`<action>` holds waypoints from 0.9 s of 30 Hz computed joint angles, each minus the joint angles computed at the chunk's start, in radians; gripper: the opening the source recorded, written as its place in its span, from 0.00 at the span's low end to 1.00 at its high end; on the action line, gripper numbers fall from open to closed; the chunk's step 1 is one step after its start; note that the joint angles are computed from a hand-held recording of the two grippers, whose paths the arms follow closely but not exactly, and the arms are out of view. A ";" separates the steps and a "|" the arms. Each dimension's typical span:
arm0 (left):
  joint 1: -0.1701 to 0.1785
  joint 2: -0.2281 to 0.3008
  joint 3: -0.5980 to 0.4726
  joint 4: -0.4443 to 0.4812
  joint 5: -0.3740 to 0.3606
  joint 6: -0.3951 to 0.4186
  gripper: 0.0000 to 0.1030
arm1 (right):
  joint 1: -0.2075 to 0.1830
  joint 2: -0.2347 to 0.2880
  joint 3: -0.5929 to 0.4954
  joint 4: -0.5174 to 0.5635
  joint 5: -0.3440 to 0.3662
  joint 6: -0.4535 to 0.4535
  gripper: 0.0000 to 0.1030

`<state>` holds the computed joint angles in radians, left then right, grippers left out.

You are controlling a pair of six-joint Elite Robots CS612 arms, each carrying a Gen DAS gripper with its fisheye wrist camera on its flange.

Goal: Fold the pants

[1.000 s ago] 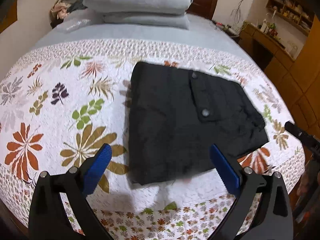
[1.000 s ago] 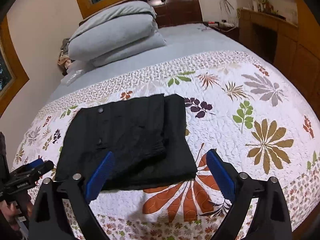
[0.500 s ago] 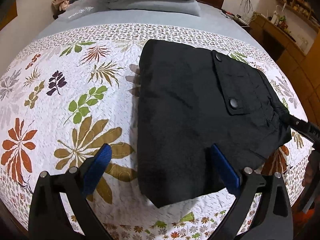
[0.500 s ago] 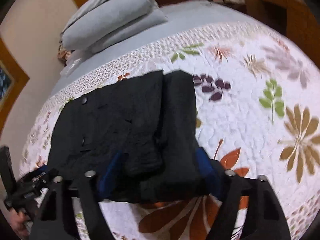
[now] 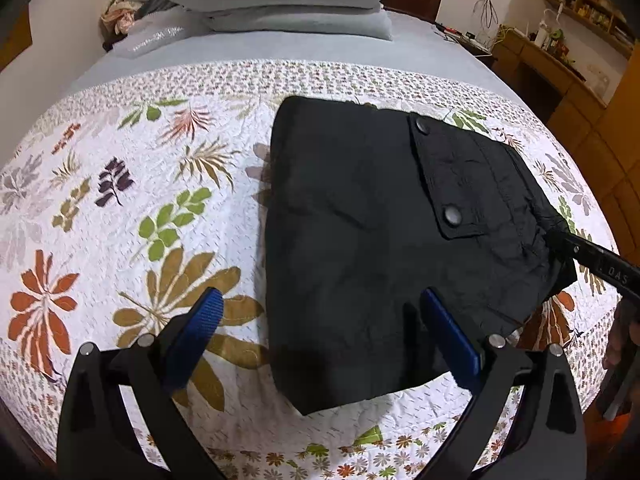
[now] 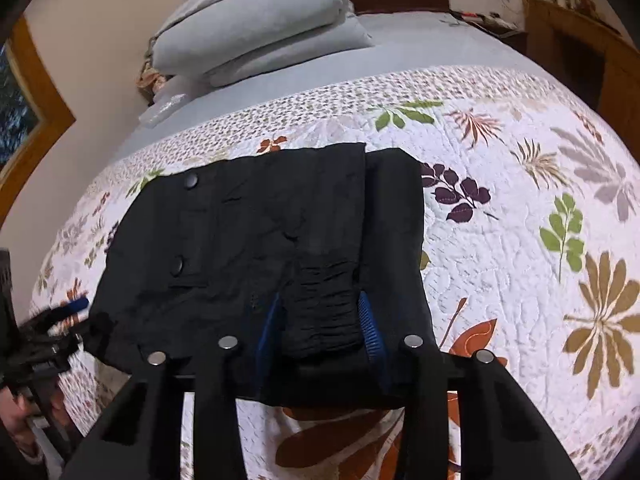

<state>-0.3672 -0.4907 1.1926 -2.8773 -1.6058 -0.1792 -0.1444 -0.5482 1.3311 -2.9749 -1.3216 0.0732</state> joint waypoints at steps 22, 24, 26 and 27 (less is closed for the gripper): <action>-0.015 -0.120 0.168 -0.168 -0.017 -0.023 0.97 | 0.085 -0.134 0.226 -0.303 -0.330 -0.033 0.96; -0.016 -0.129 0.181 -0.175 -0.019 -0.030 0.97 | 0.092 -0.138 0.235 -0.311 -0.343 -0.053 0.96; -0.018 -0.141 0.194 -0.172 -0.016 -0.022 0.97 | 0.097 -0.144 0.249 -0.327 -0.351 -0.065 0.96; -0.020 -0.145 0.200 -0.174 -0.010 -0.019 0.97 | 0.097 -0.147 0.253 -0.333 -0.348 -0.070 0.96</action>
